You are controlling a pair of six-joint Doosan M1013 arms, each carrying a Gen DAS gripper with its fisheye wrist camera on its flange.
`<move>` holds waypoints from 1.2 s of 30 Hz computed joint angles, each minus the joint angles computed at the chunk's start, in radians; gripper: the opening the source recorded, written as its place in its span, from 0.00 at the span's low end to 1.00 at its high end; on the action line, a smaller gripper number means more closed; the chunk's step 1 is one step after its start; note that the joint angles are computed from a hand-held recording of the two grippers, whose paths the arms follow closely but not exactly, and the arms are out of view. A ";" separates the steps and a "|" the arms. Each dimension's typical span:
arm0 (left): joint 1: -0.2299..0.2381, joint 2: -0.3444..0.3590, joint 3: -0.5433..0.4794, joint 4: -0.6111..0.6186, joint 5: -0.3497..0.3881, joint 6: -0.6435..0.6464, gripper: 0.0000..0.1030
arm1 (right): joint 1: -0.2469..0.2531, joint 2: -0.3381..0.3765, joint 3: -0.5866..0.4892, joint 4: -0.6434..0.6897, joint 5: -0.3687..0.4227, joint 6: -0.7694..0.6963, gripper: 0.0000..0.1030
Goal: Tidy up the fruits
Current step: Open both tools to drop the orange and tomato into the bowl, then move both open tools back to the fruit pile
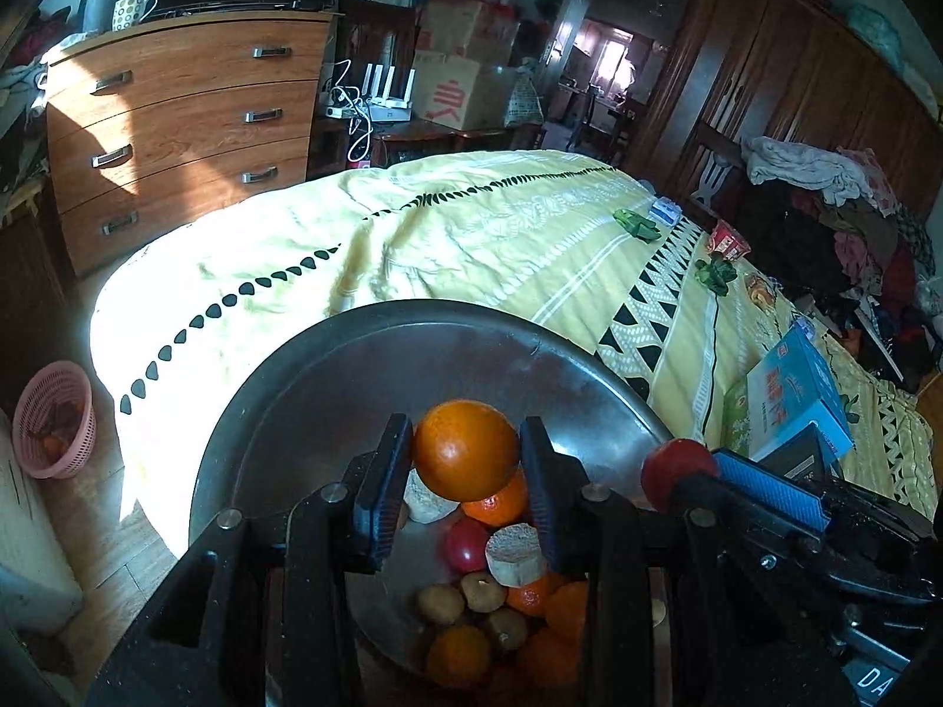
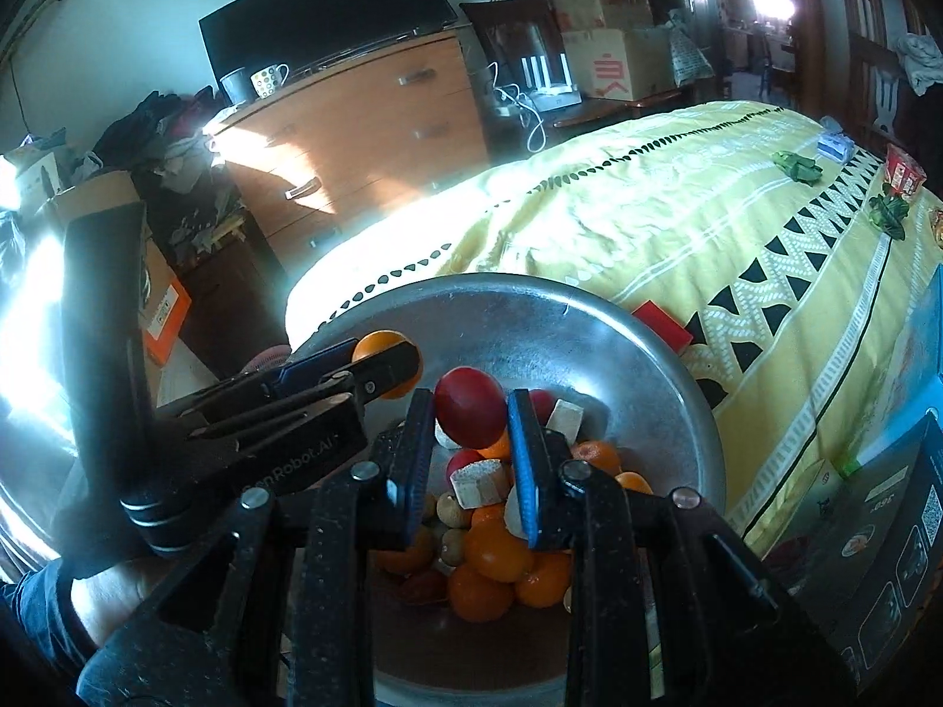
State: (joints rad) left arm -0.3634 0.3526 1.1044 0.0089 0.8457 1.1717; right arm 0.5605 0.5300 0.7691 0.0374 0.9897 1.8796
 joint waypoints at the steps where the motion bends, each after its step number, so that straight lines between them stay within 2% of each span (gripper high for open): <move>1: 0.002 0.001 0.000 -0.004 0.002 -0.006 0.37 | 0.002 -0.001 0.002 -0.013 -0.005 0.010 0.25; 3: 0.005 0.000 0.001 -0.007 0.005 -0.015 0.43 | 0.001 -0.006 0.007 -0.024 -0.011 0.027 0.26; 4: 0.004 -0.002 0.003 0.001 0.002 -0.025 0.52 | 0.000 -0.010 0.012 -0.030 -0.016 0.036 0.27; 5: 0.004 -0.004 0.004 0.004 -0.001 -0.029 0.55 | 0.000 -0.017 0.019 -0.043 -0.023 0.047 0.31; 6: 0.003 -0.006 0.004 0.007 -0.002 -0.031 0.55 | 0.001 -0.027 0.031 -0.059 -0.036 0.059 0.43; 9: -0.005 -0.006 -0.010 0.012 0.011 -0.033 0.59 | 0.004 -0.071 0.082 -0.116 -0.103 0.095 0.64; 13: -0.044 -0.024 -0.021 0.075 -0.020 -0.038 0.59 | 0.013 -0.156 0.185 -0.264 -0.203 0.183 0.72; 15: -0.076 -0.041 -0.018 0.104 -0.064 -0.007 0.60 | 0.026 -0.230 0.287 -0.455 -0.273 0.341 0.80; 16: -0.097 -0.050 -0.018 0.113 -0.092 0.018 0.65 | 0.031 -0.259 0.330 -0.555 -0.290 0.434 0.84; 17: -0.119 -0.059 -0.016 0.120 -0.119 0.043 0.74 | 0.037 -0.298 0.386 -0.685 -0.292 0.564 0.94; 18: -0.143 -0.069 -0.011 0.122 -0.154 0.072 0.79 | 0.040 -0.338 0.444 -0.807 -0.280 0.693 0.99; 20: -0.201 -0.090 0.007 0.129 -0.230 0.130 0.99 | 0.038 -0.403 0.539 -0.952 -0.218 0.863 0.99; 22: -0.251 -0.101 0.020 0.082 -0.289 0.220 1.00 | 0.030 -0.461 0.626 -1.021 -0.128 0.968 1.00; 24: -0.288 -0.093 0.012 -0.104 -0.282 0.407 1.00 | 0.006 -0.507 0.698 -0.984 -0.028 0.989 1.00; 26: -0.327 -0.063 -0.018 -0.248 -0.201 0.543 1.00 | -0.025 -0.538 0.757 -0.895 0.050 0.970 1.00; 27: -0.344 -0.048 -0.028 -0.280 -0.166 0.573 1.00 | -0.039 -0.548 0.783 -0.855 0.080 0.958 1.00; 29: -0.382 -0.002 -0.058 -0.274 -0.080 0.573 1.00 | -0.074 -0.563 0.832 -0.757 0.128 0.916 1.00; 32: -0.408 0.065 -0.093 -0.235 0.038 0.503 1.00 | -0.126 -0.570 0.888 -0.631 0.153 0.853 1.00; 36: -0.426 0.120 -0.097 -0.093 0.100 0.378 1.00 | -0.166 -0.567 0.922 -0.553 0.145 0.781 1.00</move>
